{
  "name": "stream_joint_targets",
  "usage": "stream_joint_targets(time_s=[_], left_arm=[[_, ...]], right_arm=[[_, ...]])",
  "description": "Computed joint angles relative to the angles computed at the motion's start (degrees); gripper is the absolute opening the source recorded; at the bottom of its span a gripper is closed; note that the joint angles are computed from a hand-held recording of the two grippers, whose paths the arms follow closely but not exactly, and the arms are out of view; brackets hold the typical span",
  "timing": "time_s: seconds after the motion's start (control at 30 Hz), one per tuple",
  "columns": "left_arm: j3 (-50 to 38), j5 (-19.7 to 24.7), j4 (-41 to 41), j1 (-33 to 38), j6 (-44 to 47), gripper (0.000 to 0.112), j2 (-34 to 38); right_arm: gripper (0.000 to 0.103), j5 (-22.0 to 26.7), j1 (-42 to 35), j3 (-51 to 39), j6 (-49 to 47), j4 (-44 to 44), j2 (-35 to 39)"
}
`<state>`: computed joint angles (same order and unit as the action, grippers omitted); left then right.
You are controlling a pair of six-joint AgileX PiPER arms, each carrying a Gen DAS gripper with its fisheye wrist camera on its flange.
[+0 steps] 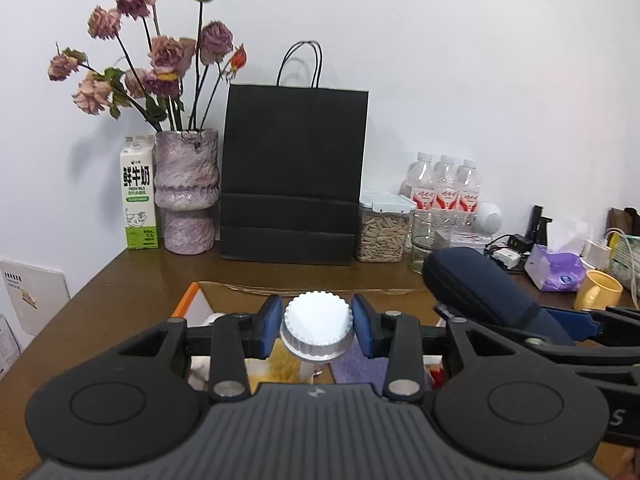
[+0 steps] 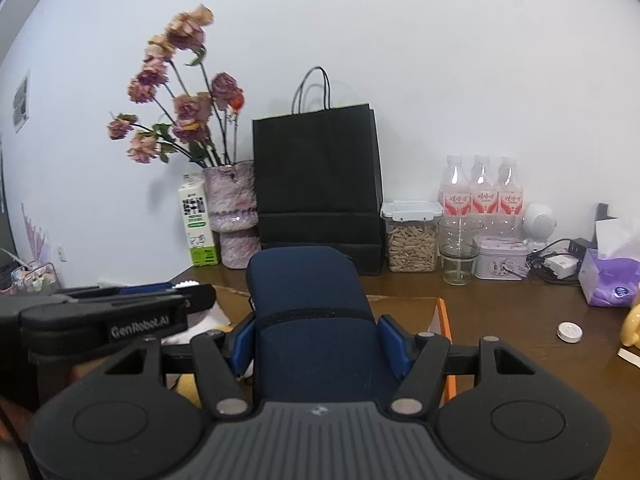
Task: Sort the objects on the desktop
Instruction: 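Carry navy case and ribbed white cap into the box and open both tools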
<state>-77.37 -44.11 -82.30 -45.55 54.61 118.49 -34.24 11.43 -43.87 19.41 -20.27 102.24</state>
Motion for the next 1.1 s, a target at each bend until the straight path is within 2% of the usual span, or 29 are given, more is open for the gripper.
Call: stream_joint_targets(time_s=[0.13, 0.33, 0.53, 0.67, 0.77, 0.83, 0.87, 0.9, 0.93, 0.97, 1.0, 1.07, 1.1], left_arm=[[-6.29, 0.35, -3.09, 1.59, 3.18, 0.039, 5.54], [-9.31, 2.82, -5.44, 3.42, 6.66, 0.039, 9.51], [-10.66, 1.32, -5.30, 2.90, 8.86, 0.039, 11.36], [-11.99, -0.73, -5.68, 2.15, 11.36, 0.039, 12.76], [-11.41, -0.31, -4.60, 2.21, 10.31, 0.040, 12.61], [-10.87, -0.22, -4.18, 2.32, 9.44, 0.047, 12.29], [-10.92, -0.59, -5.05, 2.29, 9.70, 0.061, 12.23], [-11.05, -1.37, -6.22, 2.19, 10.14, 0.072, 12.20], [-10.76, -1.90, -6.43, 2.15, 9.88, 0.075, 12.03], [-10.11, -2.11, -6.01, 2.17, 8.96, 0.080, 11.65], [-9.13, -2.16, -5.31, 2.19, 7.48, 0.091, 11.03], [-8.62, -4.13, -5.42, 1.74, 6.20, 0.103, 10.60], [-8.01, -5.58, -4.71, 1.29, 4.93, 0.103, 10.39]], right_arm=[[0.062, 2.78, 1.18, -6.70, -2.61, 4.79, 6.05], [0.062, 4.22, 1.07, -11.02, -1.36, 3.81, 12.32], [0.063, 3.86, 1.39, -11.07, -3.41, 5.94, 13.85], [0.063, 5.61, 1.32, -12.44, -2.46, 5.28, 14.96], [0.061, 5.71, 1.34, -12.68, -2.86, 5.69, 15.32], [0.061, 3.57, 1.35, -11.51, -3.79, 6.35, 14.90], [0.062, 2.95, 1.57, -10.94, -5.28, 7.91, 14.49], [0.070, 1.96, 1.84, -10.04, -7.46, 10.20, 14.04], [0.081, 0.95, 1.82, -9.17, -8.82, 11.59, 13.63], [0.087, 0.09, 1.61, -8.50, -9.22, 11.90, 13.29], [0.093, -0.39, 1.16, -8.11, -8.37, 10.81, 12.97], [0.094, -0.88, -0.17, -7.81, -3.96, 6.01, 12.48], [0.098, -0.83, -0.81, -7.77, -1.43, 3.40, 12.29]])
